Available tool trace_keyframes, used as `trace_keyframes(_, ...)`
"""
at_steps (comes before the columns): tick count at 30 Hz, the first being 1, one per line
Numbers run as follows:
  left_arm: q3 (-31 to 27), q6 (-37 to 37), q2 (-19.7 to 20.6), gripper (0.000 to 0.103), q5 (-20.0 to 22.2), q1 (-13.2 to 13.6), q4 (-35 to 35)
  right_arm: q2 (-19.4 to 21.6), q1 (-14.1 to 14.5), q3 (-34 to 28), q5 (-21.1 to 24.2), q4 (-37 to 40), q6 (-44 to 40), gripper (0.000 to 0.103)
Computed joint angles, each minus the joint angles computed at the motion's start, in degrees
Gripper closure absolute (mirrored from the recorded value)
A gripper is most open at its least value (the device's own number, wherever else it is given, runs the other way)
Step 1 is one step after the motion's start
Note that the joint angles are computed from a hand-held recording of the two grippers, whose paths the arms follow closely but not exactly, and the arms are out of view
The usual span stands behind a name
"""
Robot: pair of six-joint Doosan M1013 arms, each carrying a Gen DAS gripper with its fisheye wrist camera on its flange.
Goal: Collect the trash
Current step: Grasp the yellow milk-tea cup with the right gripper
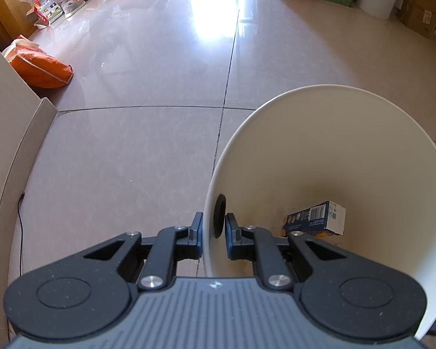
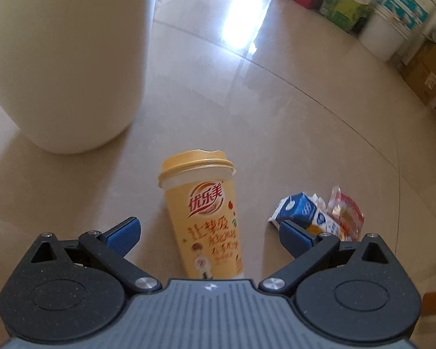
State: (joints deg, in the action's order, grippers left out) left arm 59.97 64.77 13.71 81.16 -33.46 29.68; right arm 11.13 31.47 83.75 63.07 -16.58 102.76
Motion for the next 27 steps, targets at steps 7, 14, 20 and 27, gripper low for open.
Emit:
trace_keyframes(7, 0.3, -0.2, -0.3, 0.09, -0.3, 0.3, -0.5, 3.8, -0.7, -2.0, 1.9, -0.1, -1.5, 0.0)
trace_keyframes(14, 0.4, -0.3, -0.3, 0.09, -0.3, 0.4, -0.8, 5.9, -0.4, -2.6, 2.2, -0.7, -3.1, 0.001)
trace_keyframes(20, 0.1, -0.3, -0.2, 0.09, -0.2, 0.6, -0.9, 7.7, -0.3, -4.1, 5.2, 0.0, -5.1, 0.016)
trace_keyframes(27, 0.1, -0.1, -0.2, 0.09, 0.0, 0.5, -0.8, 8.3, -0.8, -5.6, 7.9, 1.4, -4.6, 0.027)
